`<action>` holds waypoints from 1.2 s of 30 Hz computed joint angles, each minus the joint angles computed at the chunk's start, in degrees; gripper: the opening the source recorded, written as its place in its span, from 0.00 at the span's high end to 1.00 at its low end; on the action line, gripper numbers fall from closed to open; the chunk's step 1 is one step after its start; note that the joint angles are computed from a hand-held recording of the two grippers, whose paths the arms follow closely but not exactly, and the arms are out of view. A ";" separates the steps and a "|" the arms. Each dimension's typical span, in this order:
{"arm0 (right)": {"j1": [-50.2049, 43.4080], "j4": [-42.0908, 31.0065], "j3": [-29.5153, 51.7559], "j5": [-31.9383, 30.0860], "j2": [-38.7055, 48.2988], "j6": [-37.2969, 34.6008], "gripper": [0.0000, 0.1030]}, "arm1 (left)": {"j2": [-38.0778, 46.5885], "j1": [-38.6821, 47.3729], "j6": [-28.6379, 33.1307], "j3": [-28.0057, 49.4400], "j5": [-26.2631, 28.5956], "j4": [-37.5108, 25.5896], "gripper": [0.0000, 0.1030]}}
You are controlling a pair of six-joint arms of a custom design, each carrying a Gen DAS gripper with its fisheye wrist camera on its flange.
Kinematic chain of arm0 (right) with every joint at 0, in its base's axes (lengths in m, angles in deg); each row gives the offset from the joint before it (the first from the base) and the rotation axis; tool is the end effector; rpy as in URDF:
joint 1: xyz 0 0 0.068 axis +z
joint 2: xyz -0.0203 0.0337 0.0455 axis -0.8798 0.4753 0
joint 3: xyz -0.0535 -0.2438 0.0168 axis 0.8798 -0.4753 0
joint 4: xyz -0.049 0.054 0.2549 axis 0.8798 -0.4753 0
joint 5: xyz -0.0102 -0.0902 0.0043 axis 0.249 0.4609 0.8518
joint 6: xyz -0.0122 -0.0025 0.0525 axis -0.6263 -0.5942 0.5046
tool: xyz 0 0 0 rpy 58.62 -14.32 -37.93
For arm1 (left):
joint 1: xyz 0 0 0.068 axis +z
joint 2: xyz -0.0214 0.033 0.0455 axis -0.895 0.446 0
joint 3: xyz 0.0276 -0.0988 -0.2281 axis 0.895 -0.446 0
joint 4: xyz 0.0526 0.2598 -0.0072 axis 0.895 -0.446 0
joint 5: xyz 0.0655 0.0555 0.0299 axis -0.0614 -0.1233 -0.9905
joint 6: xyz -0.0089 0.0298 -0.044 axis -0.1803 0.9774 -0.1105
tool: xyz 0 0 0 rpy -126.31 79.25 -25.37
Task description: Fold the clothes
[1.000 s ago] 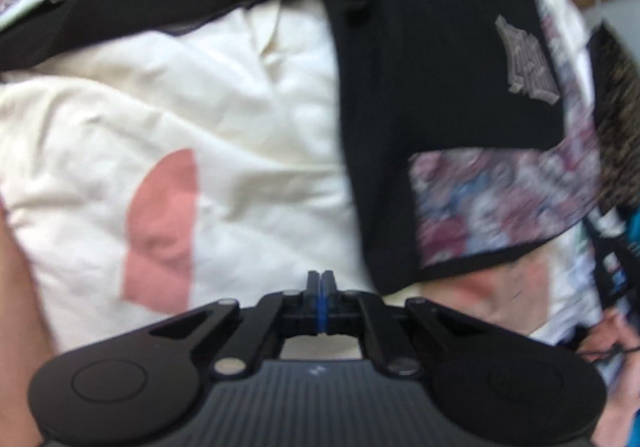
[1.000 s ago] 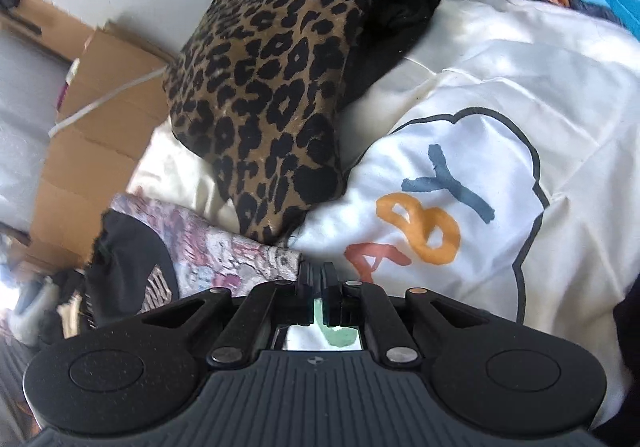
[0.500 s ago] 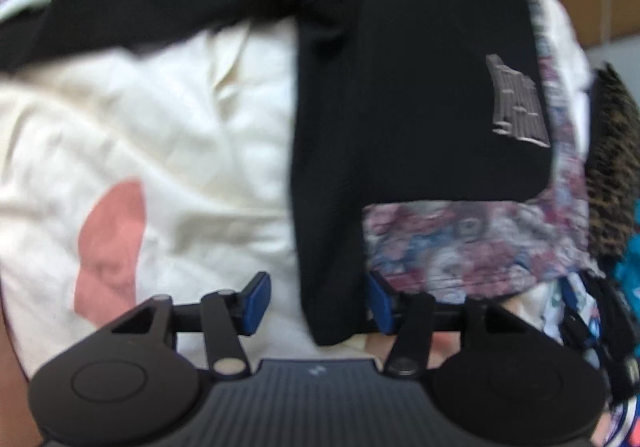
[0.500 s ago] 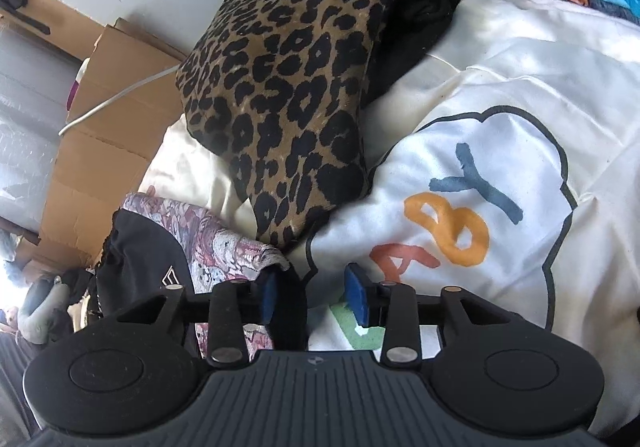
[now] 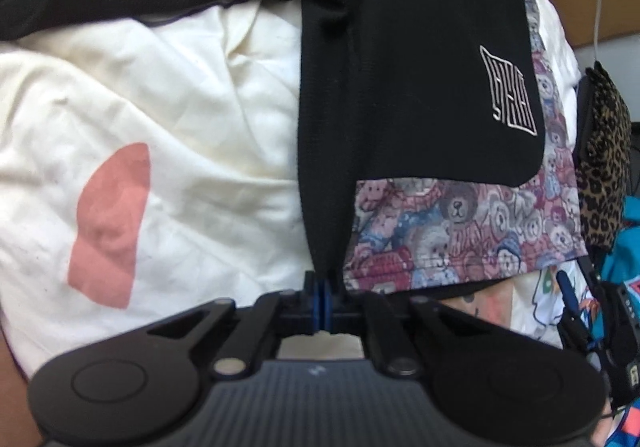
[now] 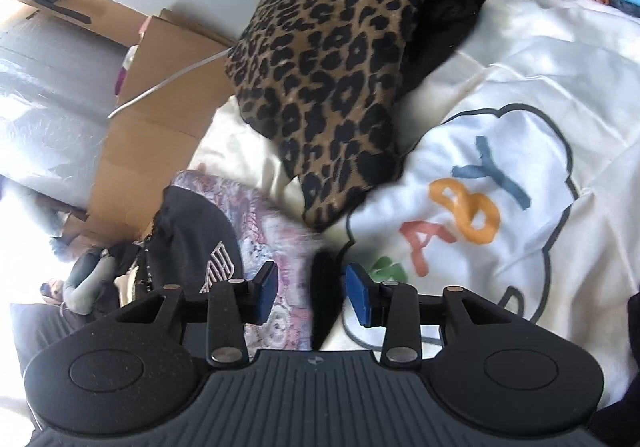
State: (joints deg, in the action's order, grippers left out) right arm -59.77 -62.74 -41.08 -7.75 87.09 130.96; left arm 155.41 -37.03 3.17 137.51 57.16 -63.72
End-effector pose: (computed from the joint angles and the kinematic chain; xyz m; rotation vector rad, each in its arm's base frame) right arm 0.2880 0.0233 0.1053 0.7461 2.2965 0.8975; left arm 0.2173 0.0944 0.1597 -0.9551 2.8815 -0.5411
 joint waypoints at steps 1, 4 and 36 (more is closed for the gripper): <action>0.56 0.36 0.50 0.73 0.88 0.79 0.46 | 0.01 -0.28 0.20 -0.04 -0.19 0.11 0.97; 1.81 2.04 2.23 2.69 3.51 2.80 0.46 | 0.06 -1.42 1.47 -0.07 -1.21 0.37 0.97; 4.18 -1.87 11.61 10.83 12.22 1.99 0.91 | 5.59 -2.46 1.50 1.43 3.77 3.32 0.98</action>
State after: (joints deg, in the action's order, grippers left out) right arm -55.59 -64.61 -29.47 3.08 99.32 132.95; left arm 161.00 -39.49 4.67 138.94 60.92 -60.40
